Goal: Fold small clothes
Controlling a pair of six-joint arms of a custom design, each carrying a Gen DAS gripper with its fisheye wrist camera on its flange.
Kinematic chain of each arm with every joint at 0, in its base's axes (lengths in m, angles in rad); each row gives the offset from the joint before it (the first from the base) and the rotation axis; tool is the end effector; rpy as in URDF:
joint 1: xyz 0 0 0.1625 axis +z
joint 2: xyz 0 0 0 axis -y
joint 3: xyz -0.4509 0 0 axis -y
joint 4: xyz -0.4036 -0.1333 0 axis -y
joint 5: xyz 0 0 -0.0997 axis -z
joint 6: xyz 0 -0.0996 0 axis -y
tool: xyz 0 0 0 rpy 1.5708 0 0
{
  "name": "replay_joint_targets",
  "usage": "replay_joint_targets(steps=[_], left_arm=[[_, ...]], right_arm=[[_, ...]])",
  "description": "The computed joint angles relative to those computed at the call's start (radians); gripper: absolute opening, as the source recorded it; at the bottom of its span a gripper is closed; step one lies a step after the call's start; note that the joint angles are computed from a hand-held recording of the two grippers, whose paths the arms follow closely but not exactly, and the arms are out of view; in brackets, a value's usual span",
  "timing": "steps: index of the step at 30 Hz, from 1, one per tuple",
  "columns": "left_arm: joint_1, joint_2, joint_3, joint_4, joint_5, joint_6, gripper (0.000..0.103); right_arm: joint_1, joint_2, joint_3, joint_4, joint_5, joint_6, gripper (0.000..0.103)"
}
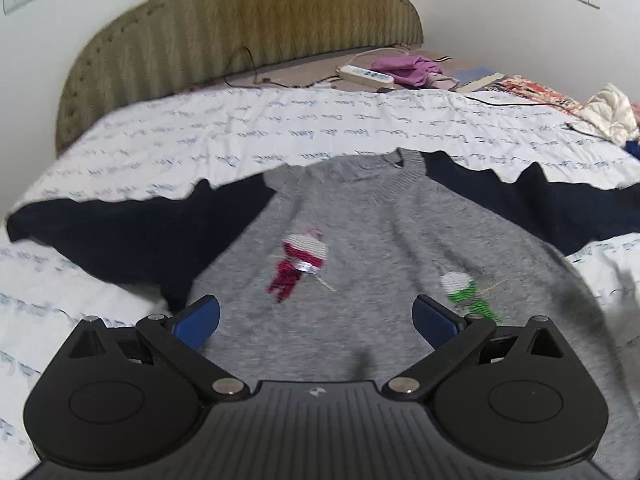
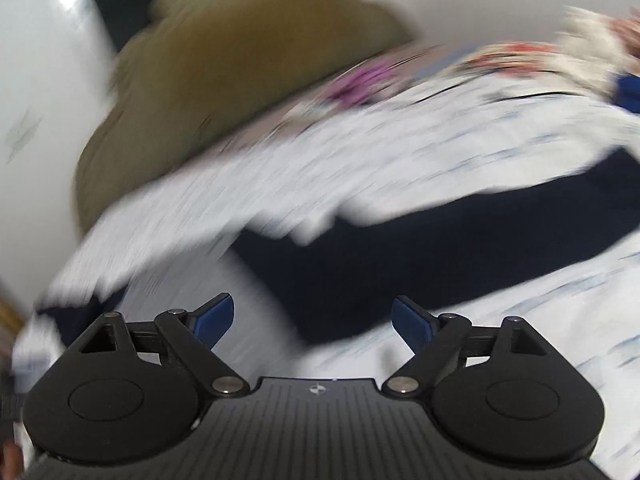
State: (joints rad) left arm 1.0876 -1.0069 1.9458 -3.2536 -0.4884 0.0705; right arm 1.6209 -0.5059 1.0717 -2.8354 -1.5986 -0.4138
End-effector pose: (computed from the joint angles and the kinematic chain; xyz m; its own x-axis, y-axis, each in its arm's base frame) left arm -0.0756 -0.6203 0.2510 -0.6675 -0.2649 -0.6959 0.3899 0.6719 -0.6297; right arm 0.1742 -0.8679 0.1525 -0.8995 -0.3369 0.2782 -0.4369 0.6872 -0.5805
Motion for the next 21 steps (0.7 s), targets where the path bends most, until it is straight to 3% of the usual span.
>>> replay_joint_targets(steps=[3, 7, 10, 12, 17, 21], left_arm=[[0.008, 0.01, -0.019, 0.051, -0.002, -0.044, 0.103], [0.025, 0.024, -0.053, 0.121, -0.009, -0.088, 0.103], [0.029, 0.043, -0.074, 0.128, 0.003, -0.085, 0.103], [0.03, 0.054, -0.086, 0.117, 0.002, -0.069, 0.103], [0.035, 0.074, -0.119, 0.151, -0.009, -0.091, 0.103], [0.039, 0.086, -0.135, 0.14, -0.034, -0.067, 0.103]], right_arm=[[-0.064, 0.046, -0.144, -0.061, 0.033, 0.16, 0.08], [-0.12, 0.139, -0.366, -0.095, -0.078, 0.292, 0.061], [-0.157, 0.184, -0.478, -0.026, -0.102, 0.37, 0.055], [-0.175, 0.208, -0.524, 0.02, -0.087, 0.387, 0.052], [-0.191, 0.255, -0.57, 0.009, -0.068, 0.402, 0.052], [-0.187, 0.309, -0.663, 0.029, -0.071, 0.387, 0.027]])
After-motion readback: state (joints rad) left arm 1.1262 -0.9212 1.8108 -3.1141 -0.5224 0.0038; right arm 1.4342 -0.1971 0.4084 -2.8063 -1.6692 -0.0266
